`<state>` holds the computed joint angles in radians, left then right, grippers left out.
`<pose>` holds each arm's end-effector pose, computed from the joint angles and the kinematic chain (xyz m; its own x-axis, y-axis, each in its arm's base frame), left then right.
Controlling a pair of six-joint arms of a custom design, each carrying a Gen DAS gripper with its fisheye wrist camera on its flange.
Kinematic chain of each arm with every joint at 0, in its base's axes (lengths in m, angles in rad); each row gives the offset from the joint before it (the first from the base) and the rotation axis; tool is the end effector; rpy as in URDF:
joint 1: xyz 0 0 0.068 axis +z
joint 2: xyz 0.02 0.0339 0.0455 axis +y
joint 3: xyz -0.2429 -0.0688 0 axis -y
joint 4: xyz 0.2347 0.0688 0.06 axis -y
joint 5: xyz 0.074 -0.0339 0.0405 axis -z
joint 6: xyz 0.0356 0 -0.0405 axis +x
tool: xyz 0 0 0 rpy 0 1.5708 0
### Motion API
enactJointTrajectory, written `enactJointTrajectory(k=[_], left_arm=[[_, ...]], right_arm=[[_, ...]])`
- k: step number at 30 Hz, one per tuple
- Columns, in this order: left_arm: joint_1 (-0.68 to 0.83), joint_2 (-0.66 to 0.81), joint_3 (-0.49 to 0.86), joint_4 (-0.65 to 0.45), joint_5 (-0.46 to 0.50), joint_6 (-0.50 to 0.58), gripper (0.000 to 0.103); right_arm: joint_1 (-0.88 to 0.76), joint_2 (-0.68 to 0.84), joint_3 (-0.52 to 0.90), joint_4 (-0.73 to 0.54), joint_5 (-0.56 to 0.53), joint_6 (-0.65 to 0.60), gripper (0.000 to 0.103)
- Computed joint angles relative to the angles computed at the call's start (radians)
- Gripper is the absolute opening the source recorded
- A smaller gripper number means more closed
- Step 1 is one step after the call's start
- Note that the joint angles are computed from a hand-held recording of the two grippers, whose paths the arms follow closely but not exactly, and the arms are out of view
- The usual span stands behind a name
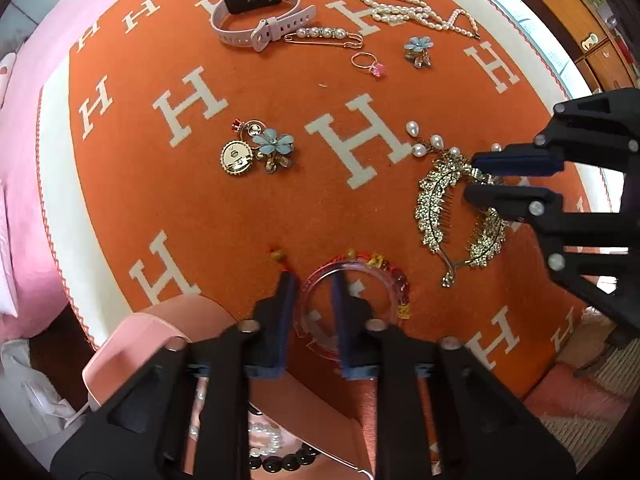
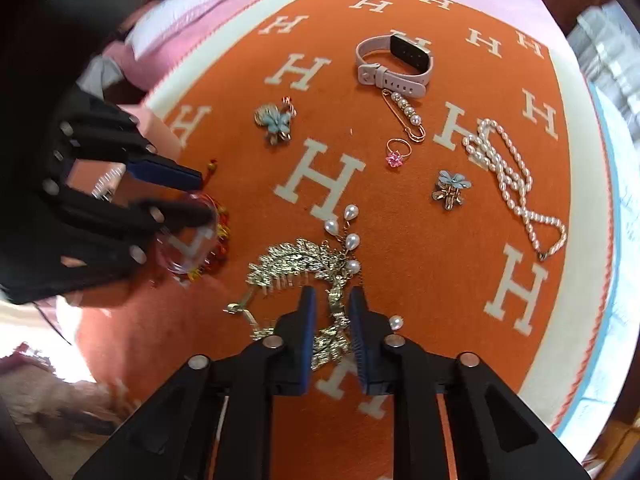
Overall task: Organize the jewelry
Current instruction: 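Grasp the red bangle with the left tool while the right tool grasps the gold leaf hair comb, then drop the red bangle into the pink tray with the left tool while the right drops the gold comb there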
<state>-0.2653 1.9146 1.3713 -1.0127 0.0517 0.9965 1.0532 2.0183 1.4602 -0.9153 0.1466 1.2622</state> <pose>0.3232 -0.0897 0.1627 -0.3037 0.9514 -0.0514 0.9528 0.3033 -0.0156 0.1859 0.3160 0.1504 -0.9619 0.2154 -0.1680 0.2102 0.9765 0.0485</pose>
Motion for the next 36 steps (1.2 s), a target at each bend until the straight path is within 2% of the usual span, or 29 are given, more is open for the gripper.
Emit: enactJointTrajectory(k=[2, 8, 12, 18, 24, 28, 31, 36], left_arm=[[0.0, 0.002, 0.0, 0.006, 0.0, -0.013, 0.004], [0.018, -0.042, -0.046, 0.018, 0.014, -0.042, 0.003], [0.06, -0.071, -0.034, -0.015, 0.042, -0.038, 0.003], [0.158, -0.098, 0.057, -0.121, 0.107, -0.014, 0.003], [0.269, -0.115, 0.224, -0.277, 0.183, 0.017, 0.003], [0.342, -0.106, 0.317, -0.331, 0.208, 0.019, 0.003], [0.423, -0.081, 0.364, -0.335, 0.209, 0.035, 0.003], [0.534, -0.051, 0.35, -0.293, 0.177, 0.058, 0.003]], right_arm=[[0.001, 0.035, 0.038, -0.026, 0.012, -0.028, 0.011], [-0.01, 0.041, 0.043, -0.022, 0.01, -0.013, 0.008], [-0.005, 0.001, 0.026, -0.038, 0.016, 0.031, 0.008], [0.002, -0.047, 0.04, -0.087, 0.04, 0.077, 0.008], [0.031, 0.002, 0.202, -0.179, 0.081, 0.106, 0.008], [0.04, 0.065, 0.358, -0.25, 0.11, 0.099, 0.008], [0.043, 0.131, 0.498, -0.303, 0.126, 0.083, 0.008], [0.038, 0.282, 0.807, -0.422, 0.142, 0.035, 0.008]])
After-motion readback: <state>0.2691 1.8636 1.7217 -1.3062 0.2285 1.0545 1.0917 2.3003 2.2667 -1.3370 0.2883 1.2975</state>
